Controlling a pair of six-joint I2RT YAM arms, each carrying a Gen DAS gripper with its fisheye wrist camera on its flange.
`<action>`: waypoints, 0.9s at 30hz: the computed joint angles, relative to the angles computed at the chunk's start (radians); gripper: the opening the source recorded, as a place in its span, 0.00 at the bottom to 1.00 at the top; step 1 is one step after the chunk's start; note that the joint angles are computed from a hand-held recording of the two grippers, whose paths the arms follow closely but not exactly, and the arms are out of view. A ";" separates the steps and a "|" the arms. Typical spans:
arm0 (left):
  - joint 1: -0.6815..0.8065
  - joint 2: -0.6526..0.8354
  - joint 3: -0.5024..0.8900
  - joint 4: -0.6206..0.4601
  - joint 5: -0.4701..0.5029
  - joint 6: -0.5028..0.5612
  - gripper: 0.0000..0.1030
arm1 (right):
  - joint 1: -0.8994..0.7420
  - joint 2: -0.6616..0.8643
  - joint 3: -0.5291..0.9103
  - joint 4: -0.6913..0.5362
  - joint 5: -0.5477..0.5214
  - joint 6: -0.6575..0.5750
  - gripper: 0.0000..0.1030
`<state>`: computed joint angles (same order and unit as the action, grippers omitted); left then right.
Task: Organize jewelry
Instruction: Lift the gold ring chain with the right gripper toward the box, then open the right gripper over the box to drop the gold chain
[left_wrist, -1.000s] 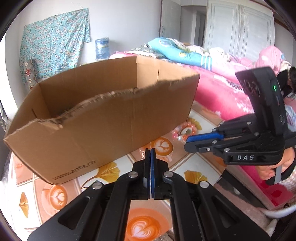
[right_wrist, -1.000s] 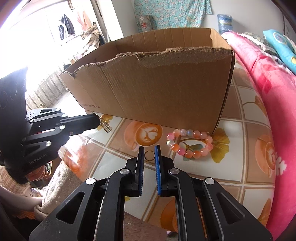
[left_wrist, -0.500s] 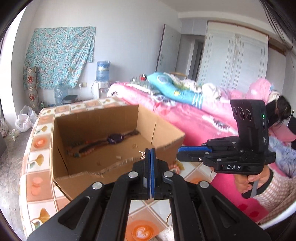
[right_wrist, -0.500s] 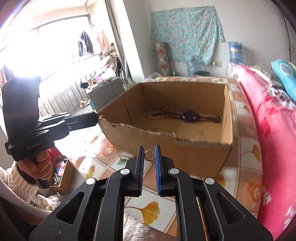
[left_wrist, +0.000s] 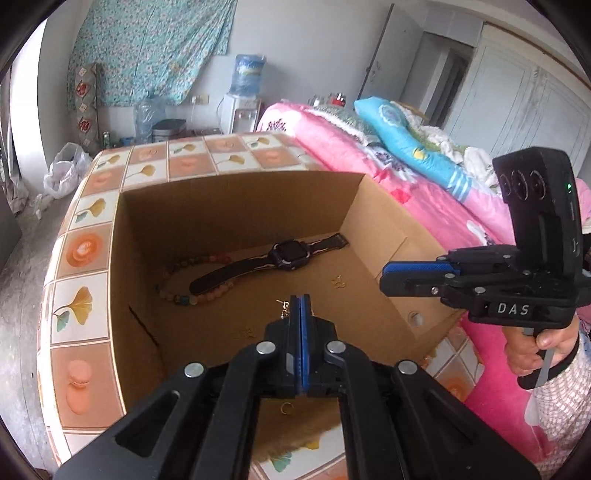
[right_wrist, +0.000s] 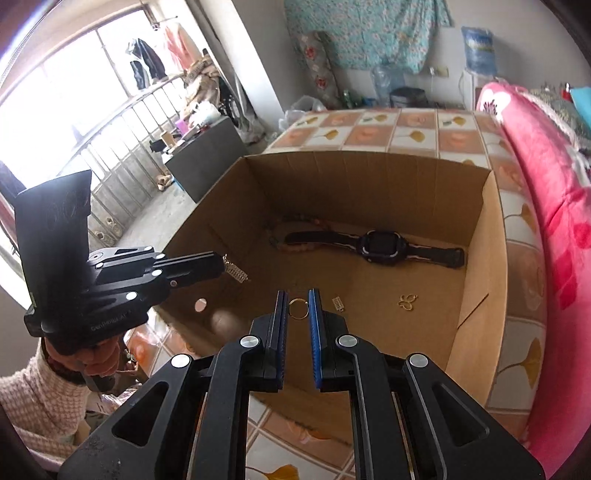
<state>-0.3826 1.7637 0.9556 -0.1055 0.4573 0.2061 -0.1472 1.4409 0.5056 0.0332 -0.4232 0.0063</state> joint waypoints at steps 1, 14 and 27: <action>-0.005 0.041 0.038 -0.022 -0.015 -0.001 0.00 | -0.001 0.051 0.035 -0.006 0.009 0.004 0.09; -0.008 0.163 0.158 -0.098 -0.098 -0.026 0.01 | -0.028 0.165 0.138 -0.016 0.037 0.017 0.20; 0.005 0.027 0.039 -0.036 -0.057 -0.025 0.10 | -0.090 -0.024 0.040 -0.011 -0.026 0.015 0.23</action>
<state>-0.3778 1.7910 0.9951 -0.1411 0.4006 0.1812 -0.2371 1.4173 0.5457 0.0222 -0.4492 0.0211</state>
